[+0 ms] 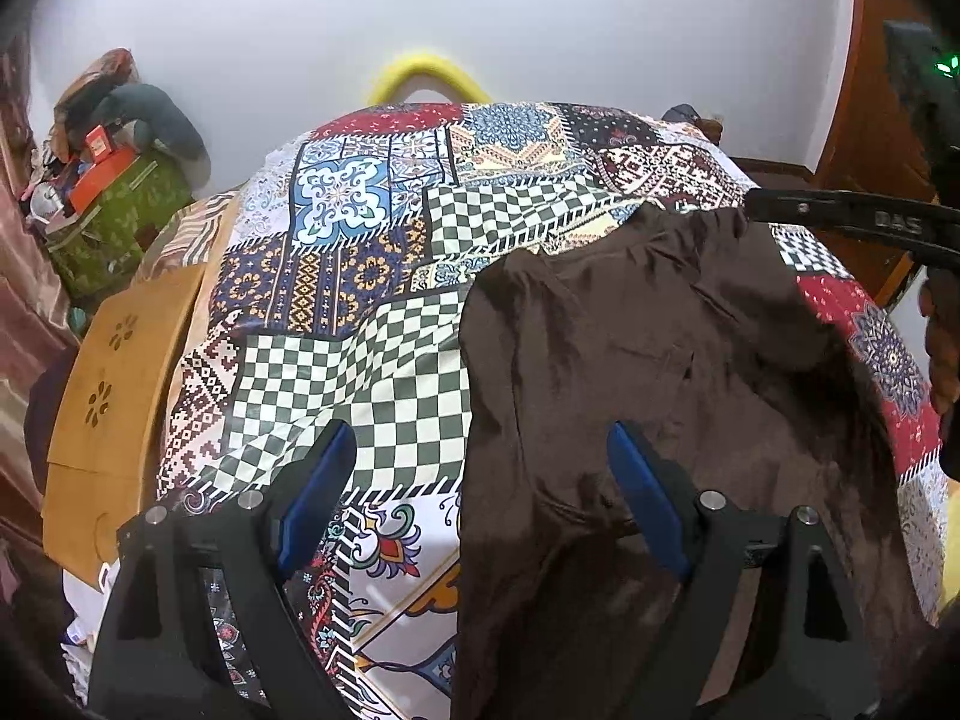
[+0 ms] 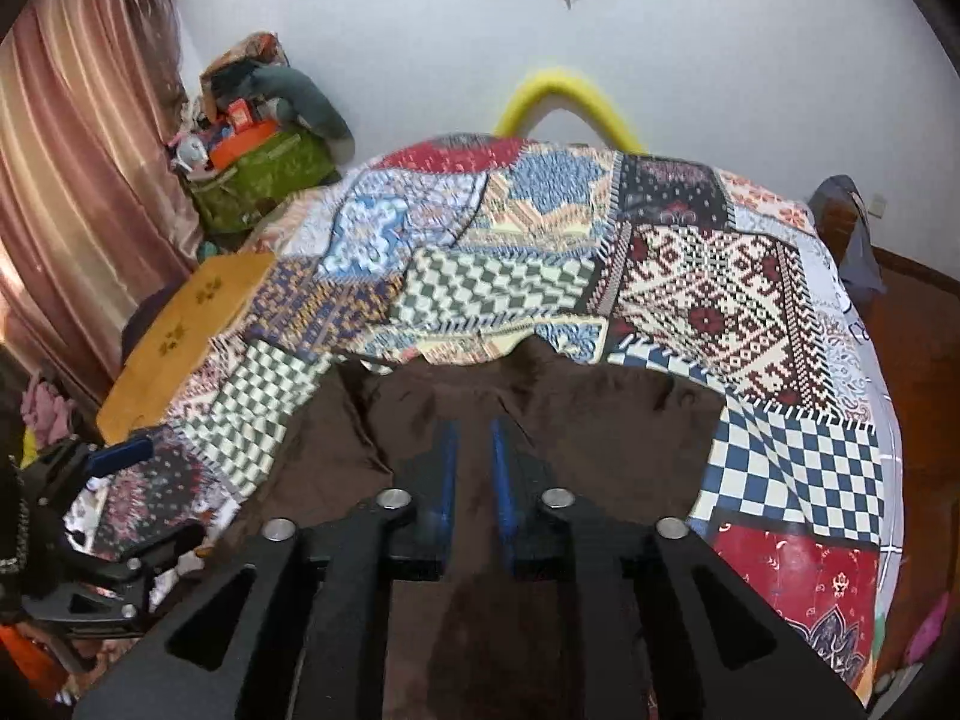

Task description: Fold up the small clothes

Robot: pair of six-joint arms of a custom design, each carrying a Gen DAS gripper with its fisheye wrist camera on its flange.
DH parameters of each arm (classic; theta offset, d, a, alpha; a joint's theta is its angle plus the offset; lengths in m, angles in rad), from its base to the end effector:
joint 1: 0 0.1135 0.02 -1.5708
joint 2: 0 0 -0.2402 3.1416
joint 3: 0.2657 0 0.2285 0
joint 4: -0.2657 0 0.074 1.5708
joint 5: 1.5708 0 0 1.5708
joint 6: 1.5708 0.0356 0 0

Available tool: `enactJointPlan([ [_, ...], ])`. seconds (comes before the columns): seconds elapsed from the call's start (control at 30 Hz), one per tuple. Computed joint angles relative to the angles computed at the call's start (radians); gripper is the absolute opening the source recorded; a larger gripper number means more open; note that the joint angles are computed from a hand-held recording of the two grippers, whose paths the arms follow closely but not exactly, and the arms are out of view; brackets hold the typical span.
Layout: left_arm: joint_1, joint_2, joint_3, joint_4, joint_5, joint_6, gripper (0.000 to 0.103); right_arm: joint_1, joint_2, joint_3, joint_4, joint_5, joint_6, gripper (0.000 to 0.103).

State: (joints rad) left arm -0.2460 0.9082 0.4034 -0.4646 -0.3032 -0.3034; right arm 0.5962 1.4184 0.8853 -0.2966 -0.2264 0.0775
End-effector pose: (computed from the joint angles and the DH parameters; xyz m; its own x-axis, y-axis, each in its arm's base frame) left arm 0.1532 -0.0275 0.1597 -0.7837 -0.0972 -0.6135 -0.1735 0.9826 0.0659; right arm 0.2250 0.1623 0.2104 -0.6607 -0.3571 -0.6603 -0.6233 0.7512 0.2174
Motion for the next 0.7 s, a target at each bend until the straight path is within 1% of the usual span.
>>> enactJointPlan([
  [0.07,-0.003,0.015,0.021,0.000,0.002,-0.008,0.086,-0.014,-0.061,-0.024,-0.005,-0.008,-0.010,0.027],
  [0.1,-0.007,0.029,0.034,0.003,0.006,-0.014,0.086,-0.023,-0.095,-0.040,-0.011,-0.002,-0.027,0.027],
  [0.17,-0.023,0.075,0.066,0.020,0.014,-0.029,0.086,-0.021,-0.145,-0.064,-0.026,0.044,-0.064,0.027],
  [0.23,-0.050,0.143,0.104,0.050,0.014,-0.045,0.087,-0.031,-0.183,-0.094,-0.038,0.075,-0.105,0.027],
  [0.33,-0.087,0.262,0.156,0.103,0.020,-0.077,0.087,-0.076,-0.219,-0.159,-0.029,0.078,-0.152,0.027],
  [0.43,-0.113,0.437,0.233,0.170,0.052,-0.112,0.088,-0.130,-0.216,-0.226,0.007,0.056,-0.188,0.027],
  [0.57,-0.140,0.657,0.343,0.238,0.102,-0.143,0.088,-0.165,-0.162,-0.294,0.071,0.024,-0.205,0.027],
  [0.63,-0.160,0.732,0.384,0.256,0.098,-0.156,0.088,-0.167,-0.143,-0.321,0.096,0.013,-0.217,0.027],
  [0.7,-0.187,0.824,0.441,0.266,0.076,-0.163,0.088,-0.155,-0.133,-0.350,0.127,0.029,-0.224,0.027],
])
